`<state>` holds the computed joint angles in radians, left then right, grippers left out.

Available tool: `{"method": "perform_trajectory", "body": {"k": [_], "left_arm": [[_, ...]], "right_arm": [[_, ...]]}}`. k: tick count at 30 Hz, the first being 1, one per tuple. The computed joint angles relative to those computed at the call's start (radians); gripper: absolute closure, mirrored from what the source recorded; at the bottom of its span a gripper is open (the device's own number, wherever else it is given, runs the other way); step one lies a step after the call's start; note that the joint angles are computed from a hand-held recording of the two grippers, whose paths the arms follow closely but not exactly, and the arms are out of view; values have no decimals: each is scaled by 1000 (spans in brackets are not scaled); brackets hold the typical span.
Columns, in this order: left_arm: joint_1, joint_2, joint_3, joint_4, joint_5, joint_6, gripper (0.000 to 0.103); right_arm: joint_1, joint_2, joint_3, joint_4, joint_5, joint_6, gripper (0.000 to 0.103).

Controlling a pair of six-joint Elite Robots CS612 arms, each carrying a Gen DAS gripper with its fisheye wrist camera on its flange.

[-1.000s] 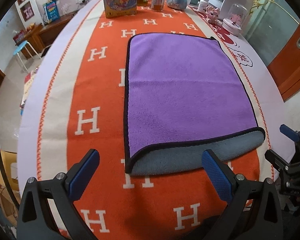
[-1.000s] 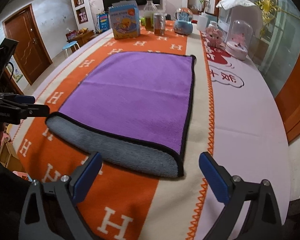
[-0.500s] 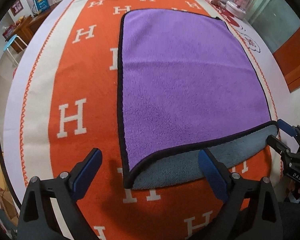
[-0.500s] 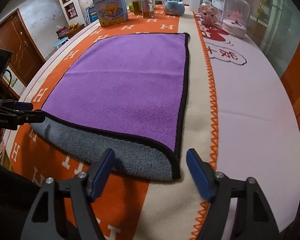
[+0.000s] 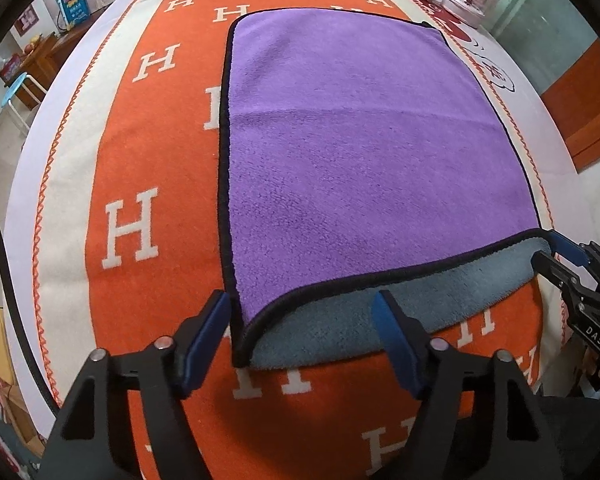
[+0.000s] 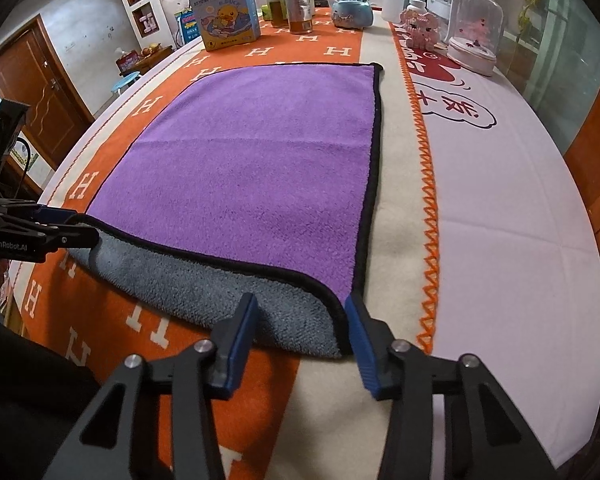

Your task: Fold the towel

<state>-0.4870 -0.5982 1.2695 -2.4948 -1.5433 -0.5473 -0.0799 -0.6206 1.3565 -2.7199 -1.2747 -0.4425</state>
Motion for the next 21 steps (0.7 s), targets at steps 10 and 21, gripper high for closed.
{"method": "perform_trajectory", "body": {"k": [10, 21], "left_arm": [[-6, -23, 39, -35, 11, -27, 68], [-7, -50, 93, -69, 13, -32, 95]], "right_arm": [[-14, -10, 18, -5, 18, 0, 87], [-15, -15, 29, -20, 14, -1, 96]]}}
